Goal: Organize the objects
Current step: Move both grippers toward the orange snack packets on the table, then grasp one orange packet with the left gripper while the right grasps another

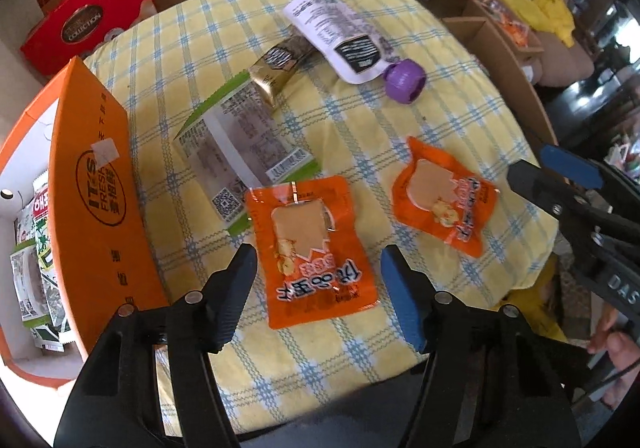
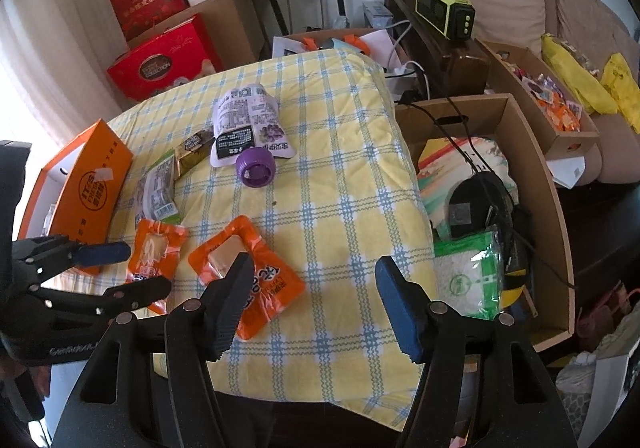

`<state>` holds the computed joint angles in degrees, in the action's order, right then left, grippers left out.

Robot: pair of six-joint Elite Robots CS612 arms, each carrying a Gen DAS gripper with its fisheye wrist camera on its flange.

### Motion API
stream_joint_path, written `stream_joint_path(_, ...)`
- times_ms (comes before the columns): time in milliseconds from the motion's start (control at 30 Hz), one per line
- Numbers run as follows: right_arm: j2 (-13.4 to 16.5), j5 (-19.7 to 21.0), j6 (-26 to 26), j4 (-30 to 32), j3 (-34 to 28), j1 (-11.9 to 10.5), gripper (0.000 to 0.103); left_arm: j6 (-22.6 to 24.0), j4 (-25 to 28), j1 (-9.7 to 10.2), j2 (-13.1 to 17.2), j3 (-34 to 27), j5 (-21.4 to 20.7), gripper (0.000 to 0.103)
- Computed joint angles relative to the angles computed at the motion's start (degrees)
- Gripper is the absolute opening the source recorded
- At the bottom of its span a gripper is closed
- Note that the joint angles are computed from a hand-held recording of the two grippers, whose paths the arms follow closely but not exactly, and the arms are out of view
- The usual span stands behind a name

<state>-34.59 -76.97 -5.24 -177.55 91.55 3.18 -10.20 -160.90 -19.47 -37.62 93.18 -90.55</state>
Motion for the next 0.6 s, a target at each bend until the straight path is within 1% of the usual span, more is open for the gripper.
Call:
stream_joint_path(133,0.1,0.1,0.0,0.4,-0.2,0.0,0.065,-0.5,1.1,0.47,0.8,-1.1,-0.8,0.065)
stream_joint_path(233,0.2,0.2,-0.2,0.6,-0.3,0.0,0.065,-0.5,0.3,0.48,1.1,-1.3,-0.6,0.066)
stream_joint_path(300,0.2,0.4,-0.3,0.6,-0.4,0.0,0.065,-0.4,-0.4,0.50,1.2,-1.3,-0.8,0.062)
stream_joint_path(367,0.2,0.6,-0.5,0.6,-0.4,-0.1,0.065,0.3,-1.1,0.31,1.1,-1.1,0.1,0.049)
stream_joint_path(400,0.2,0.8,-0.7,0.5,-0.3,-0.1,0.065,0.5,-1.4,0.33,1.0,-0.8,0.2,0.048)
stream_joint_path(467,0.2,0.9,-1.2,0.6,-0.4,0.0,0.065,0.4,-1.7,0.49,1.0,-0.7,-0.2,0.039)
stream_joint_path(500,0.2,1.1,-1.5,0.6,-0.4,0.0,0.065,0.6,-1.8,0.52,0.9,-0.7,-0.1,0.037)
stream_joint_path(600,0.2,1.9,-3.0,0.9,-0.5,0.1,0.065,1.0,-1.3,0.48,0.8,-0.8,-0.2,0.036)
